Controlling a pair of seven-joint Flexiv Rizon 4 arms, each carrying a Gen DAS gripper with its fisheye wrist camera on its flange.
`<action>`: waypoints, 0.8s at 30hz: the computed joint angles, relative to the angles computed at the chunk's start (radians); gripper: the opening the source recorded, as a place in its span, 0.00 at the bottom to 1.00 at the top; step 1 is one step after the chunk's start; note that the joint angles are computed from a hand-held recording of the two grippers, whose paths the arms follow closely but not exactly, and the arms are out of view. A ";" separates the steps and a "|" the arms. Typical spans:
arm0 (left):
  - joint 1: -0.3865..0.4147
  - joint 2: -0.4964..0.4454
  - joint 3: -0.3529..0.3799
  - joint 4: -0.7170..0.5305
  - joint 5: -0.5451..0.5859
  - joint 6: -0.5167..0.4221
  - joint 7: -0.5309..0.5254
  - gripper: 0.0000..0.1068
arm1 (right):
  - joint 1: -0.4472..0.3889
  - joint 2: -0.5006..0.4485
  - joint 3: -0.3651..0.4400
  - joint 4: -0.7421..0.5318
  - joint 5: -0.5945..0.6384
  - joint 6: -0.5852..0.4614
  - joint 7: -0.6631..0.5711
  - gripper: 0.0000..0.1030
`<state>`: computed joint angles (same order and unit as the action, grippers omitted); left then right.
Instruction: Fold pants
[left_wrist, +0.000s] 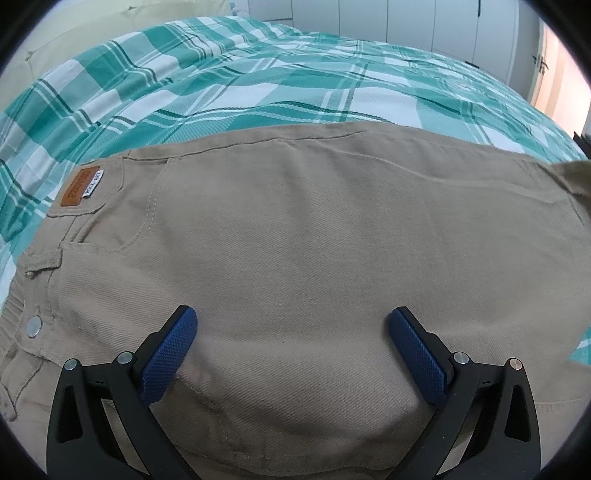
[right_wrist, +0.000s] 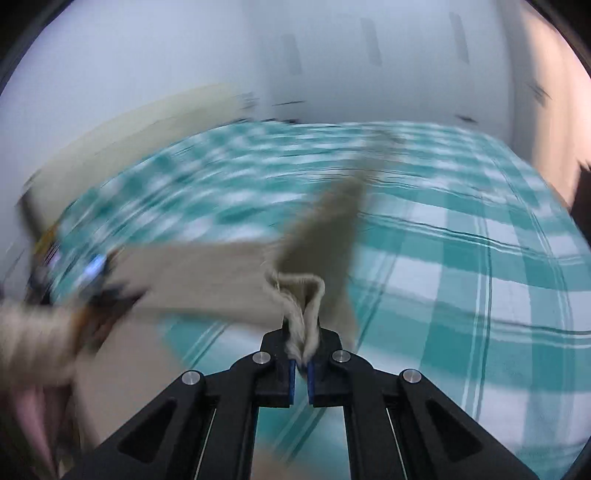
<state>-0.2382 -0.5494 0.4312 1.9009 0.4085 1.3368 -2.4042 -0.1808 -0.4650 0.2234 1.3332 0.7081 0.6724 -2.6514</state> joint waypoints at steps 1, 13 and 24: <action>-0.002 0.000 0.000 -0.003 0.000 -0.008 0.002 0.96 | -0.032 0.052 0.004 0.063 0.009 -0.010 -0.034 0.04; 0.104 0.190 -0.182 0.072 -0.075 -0.212 0.151 0.96 | 0.052 0.000 -0.322 0.291 -0.399 0.423 0.608 0.35; 0.060 0.347 -0.314 0.379 -0.154 -0.068 0.228 0.96 | 0.078 0.262 -0.001 0.649 -0.185 0.420 0.417 0.59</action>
<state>-0.1786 -0.2020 0.1174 2.2799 0.2543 1.2689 -2.1762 -0.1029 -0.2027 0.2228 1.9821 0.5235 1.0927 -2.2346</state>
